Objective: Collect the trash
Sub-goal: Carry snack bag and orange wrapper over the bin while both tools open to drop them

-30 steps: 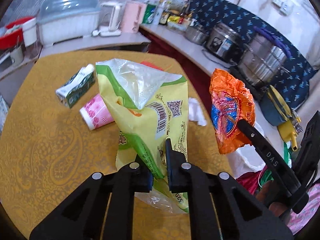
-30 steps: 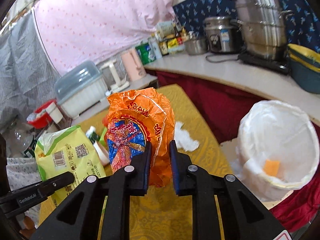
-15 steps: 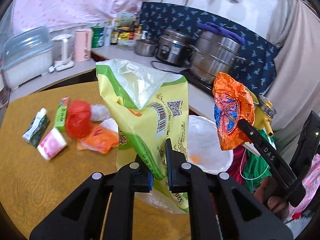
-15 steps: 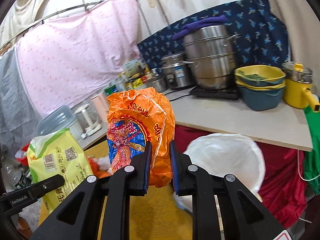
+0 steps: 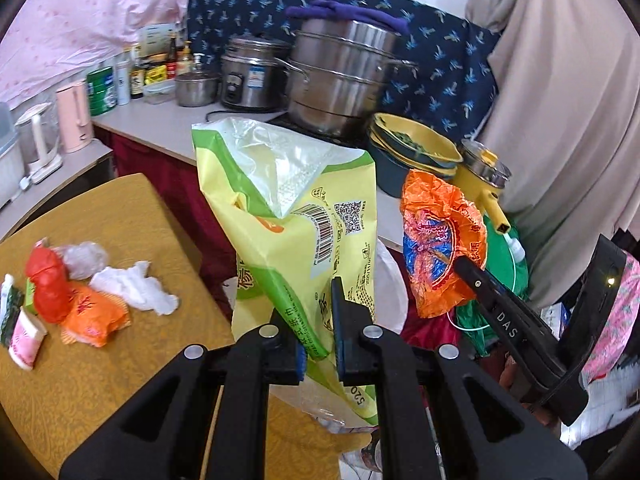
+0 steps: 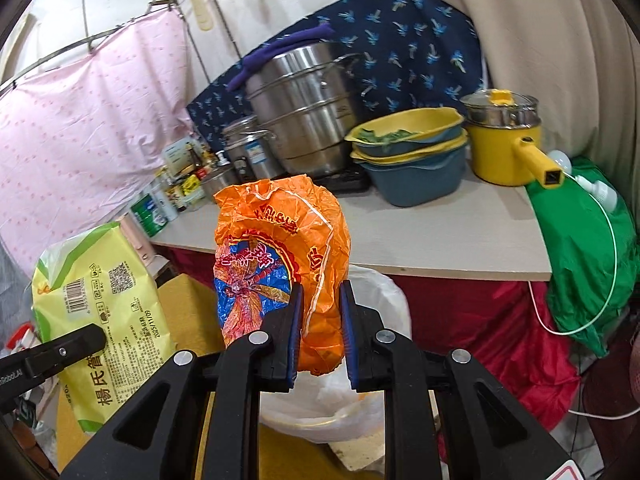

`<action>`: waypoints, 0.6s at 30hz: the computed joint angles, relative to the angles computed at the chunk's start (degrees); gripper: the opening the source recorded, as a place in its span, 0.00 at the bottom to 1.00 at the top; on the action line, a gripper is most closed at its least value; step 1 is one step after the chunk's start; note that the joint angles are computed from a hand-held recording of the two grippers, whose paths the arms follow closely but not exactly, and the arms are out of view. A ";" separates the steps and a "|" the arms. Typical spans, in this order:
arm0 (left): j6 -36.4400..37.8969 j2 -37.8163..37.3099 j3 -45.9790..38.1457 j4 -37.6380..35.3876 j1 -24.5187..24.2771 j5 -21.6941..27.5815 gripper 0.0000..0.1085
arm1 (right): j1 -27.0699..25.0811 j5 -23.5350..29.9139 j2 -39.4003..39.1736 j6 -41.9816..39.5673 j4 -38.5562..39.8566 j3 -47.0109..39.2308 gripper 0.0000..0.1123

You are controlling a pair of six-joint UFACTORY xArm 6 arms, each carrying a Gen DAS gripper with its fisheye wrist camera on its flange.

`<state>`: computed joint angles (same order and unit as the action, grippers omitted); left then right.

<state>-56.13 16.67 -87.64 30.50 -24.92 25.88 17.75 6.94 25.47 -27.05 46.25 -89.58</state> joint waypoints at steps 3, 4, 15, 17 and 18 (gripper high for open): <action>3.31 4.10 -4.57 -2.45 -0.76 0.92 0.09 | -1.10 0.02 0.64 0.15 0.32 0.15 0.15; 4.58 5.64 -6.35 -3.48 -1.01 1.51 0.09 | -1.43 0.00 0.81 0.17 0.49 0.27 0.15; 15.28 20.27 -23.89 -13.18 -1.54 7.47 0.09 | -4.07 0.86 4.15 4.55 -2.38 -1.56 0.15; 16.88 22.28 -26.28 -14.94 -1.42 8.31 0.10 | -4.30 1.11 5.01 5.92 -3.57 -2.25 0.15; 17.70 23.22 -27.20 -16.17 -1.27 8.07 0.12 | -4.42 1.35 5.37 6.19 -3.72 -2.61 0.15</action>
